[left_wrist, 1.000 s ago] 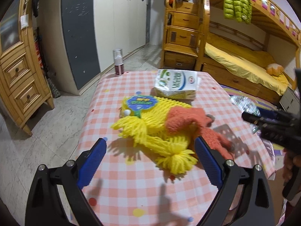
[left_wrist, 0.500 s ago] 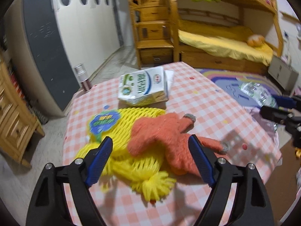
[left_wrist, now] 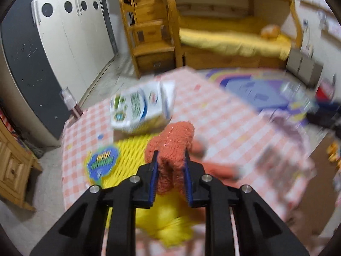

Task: Collect trash
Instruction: 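Lift the blister pack with the right tool while the left tool grasps the orange glove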

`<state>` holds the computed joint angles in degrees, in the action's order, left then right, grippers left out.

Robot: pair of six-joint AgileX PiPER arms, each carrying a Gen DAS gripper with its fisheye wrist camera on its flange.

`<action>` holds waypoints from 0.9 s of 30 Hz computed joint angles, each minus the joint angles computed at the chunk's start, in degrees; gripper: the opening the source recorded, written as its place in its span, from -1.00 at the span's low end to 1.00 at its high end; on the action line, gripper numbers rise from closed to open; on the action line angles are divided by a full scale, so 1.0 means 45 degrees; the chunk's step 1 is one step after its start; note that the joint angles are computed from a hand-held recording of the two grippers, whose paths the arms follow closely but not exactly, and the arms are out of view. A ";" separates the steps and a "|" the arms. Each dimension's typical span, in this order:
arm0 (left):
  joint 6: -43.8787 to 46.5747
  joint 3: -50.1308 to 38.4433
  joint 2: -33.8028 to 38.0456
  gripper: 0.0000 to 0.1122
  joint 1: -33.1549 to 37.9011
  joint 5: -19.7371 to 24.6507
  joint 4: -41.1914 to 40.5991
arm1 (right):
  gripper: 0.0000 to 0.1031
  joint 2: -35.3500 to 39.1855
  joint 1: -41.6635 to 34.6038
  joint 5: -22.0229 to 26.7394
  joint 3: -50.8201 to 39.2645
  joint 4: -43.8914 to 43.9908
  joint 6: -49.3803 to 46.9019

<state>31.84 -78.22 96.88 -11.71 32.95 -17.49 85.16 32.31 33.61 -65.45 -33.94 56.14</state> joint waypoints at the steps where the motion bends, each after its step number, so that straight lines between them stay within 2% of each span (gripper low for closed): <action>1: 0.0303 -0.0038 -0.0312 -0.67 0.0021 0.0149 -0.0611 | 0.09 -0.0198 0.0012 0.0044 0.0112 -0.0119 0.0141; 10: 0.1123 -0.1264 -0.1435 -0.66 0.0677 0.2376 -0.4533 | 0.09 -0.1893 0.0075 0.0086 0.1376 -0.0780 0.1139; 14: 0.0645 -0.1440 -0.1739 -0.66 0.0503 0.2783 -0.4752 | 0.09 -0.2605 0.0011 0.0062 0.1974 -0.0829 0.1427; 18: -0.0339 -0.0813 -0.2260 -0.66 -0.0360 0.1898 -0.3504 | 0.09 -0.3468 -0.0164 0.0044 0.2801 -0.0893 0.1785; 23: -0.2439 0.0524 -0.2554 -0.66 -0.2372 -0.0162 -0.1189 | 0.09 -0.4578 -0.0584 0.0352 0.4050 -0.0928 0.2290; 27: -0.3224 0.1093 -0.2132 -0.66 -0.3767 -0.1067 -0.0838 | 0.09 -0.5425 -0.1103 0.0667 0.5051 -0.0766 0.2360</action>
